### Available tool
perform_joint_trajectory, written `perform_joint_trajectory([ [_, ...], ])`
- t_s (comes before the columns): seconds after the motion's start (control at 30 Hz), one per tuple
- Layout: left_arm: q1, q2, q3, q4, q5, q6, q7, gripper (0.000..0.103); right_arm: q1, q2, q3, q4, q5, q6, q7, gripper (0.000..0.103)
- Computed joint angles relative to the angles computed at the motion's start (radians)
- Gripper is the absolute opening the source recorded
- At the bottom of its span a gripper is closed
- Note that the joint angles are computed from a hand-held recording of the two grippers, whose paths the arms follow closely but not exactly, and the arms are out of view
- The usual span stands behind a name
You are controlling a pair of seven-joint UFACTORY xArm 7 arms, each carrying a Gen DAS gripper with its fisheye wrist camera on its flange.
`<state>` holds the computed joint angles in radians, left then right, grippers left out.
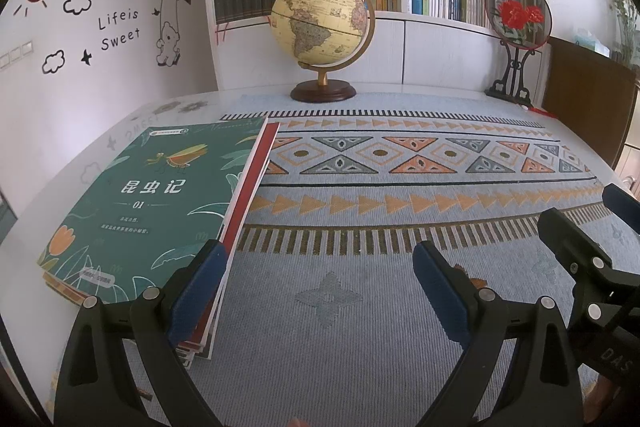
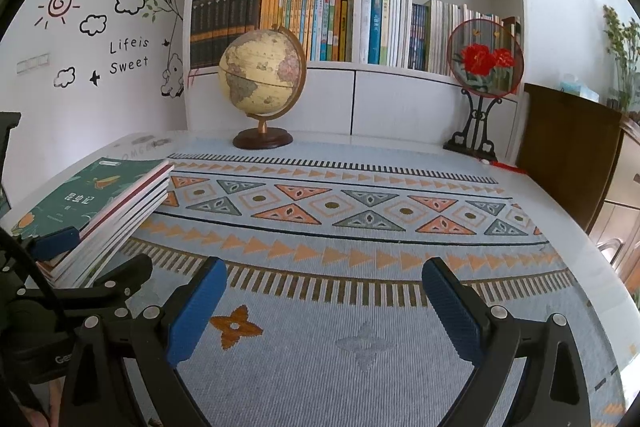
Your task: Organize books
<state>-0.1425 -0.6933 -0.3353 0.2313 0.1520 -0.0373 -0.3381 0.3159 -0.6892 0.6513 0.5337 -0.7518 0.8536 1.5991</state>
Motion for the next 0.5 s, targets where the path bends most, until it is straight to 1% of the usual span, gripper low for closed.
perform_joint_trajectory([
  [0.5,0.008,-0.004,-0.008,-0.002,0.005,-0.002,-0.004,0.095,0.005,0.008,-0.025,-0.004,0.021,-0.007,-0.013,0.097],
])
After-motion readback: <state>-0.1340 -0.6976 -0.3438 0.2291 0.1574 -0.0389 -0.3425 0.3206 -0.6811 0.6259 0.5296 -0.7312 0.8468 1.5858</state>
